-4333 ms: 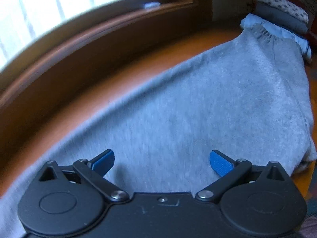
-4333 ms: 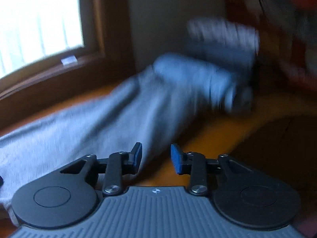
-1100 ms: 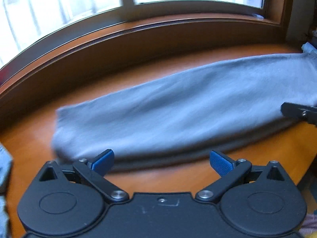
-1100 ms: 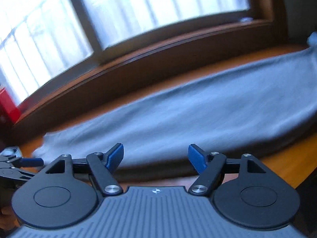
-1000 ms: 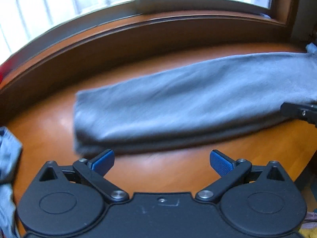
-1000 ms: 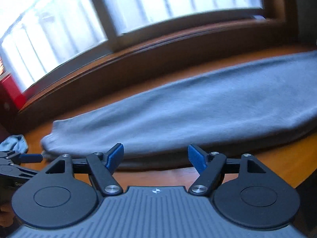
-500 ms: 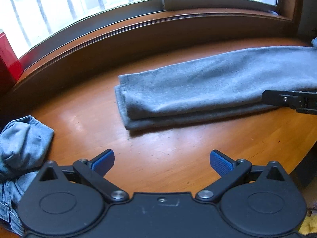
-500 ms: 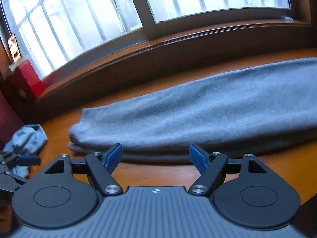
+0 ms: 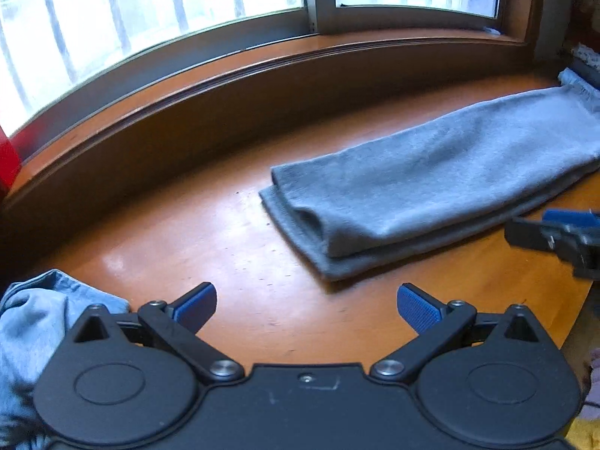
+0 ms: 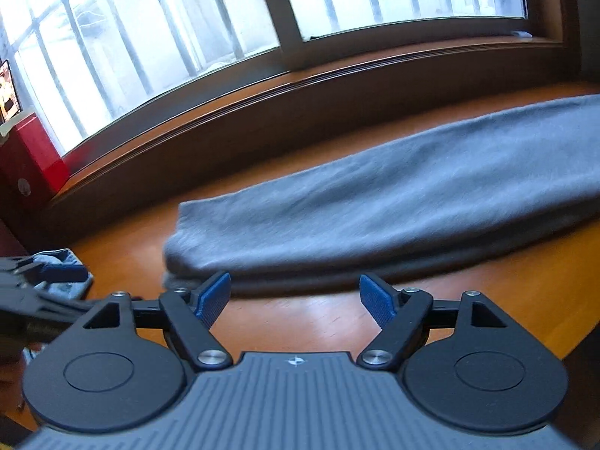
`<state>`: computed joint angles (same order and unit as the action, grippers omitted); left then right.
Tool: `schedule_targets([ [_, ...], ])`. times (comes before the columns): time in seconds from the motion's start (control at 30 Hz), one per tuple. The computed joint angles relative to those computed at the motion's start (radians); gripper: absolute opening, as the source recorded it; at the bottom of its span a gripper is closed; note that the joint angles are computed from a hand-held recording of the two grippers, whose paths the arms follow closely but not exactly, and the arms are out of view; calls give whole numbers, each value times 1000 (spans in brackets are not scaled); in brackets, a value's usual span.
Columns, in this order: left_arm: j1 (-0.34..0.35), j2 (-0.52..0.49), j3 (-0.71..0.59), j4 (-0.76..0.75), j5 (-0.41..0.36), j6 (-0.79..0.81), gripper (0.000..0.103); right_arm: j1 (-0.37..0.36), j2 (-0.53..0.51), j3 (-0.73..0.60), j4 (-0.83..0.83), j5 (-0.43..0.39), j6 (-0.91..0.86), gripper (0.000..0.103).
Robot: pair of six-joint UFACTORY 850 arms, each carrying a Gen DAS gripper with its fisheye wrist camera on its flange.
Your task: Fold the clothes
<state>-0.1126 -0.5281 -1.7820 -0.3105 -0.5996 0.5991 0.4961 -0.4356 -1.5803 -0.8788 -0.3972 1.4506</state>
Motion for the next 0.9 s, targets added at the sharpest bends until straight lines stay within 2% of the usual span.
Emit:
schedule_targets([
  [0.07,20,-19,-17,-35,-16,49,103,33,-16,-17,-46,-52,44,79],
  [0.17,44,-37,-30,-72,-30,100,103,74,-49,-58,-63,-115,22,79],
  [0.33,73,-60,-51,-121,-44,172,103,88,-85,-96,-135,-73,17,79],
  [0.53,91,-109,-114,-150,-91,235,103,89,-175,-210,-157,-113,28,79],
  [0.67,99,-140,-156,-179,-131,298,103,94,-226,-282,-112,-140,-21,79],
  [0.9,106,-173,-199,-240,-200,373,103,107,-273,-348,-114,-207,-29,79],
])
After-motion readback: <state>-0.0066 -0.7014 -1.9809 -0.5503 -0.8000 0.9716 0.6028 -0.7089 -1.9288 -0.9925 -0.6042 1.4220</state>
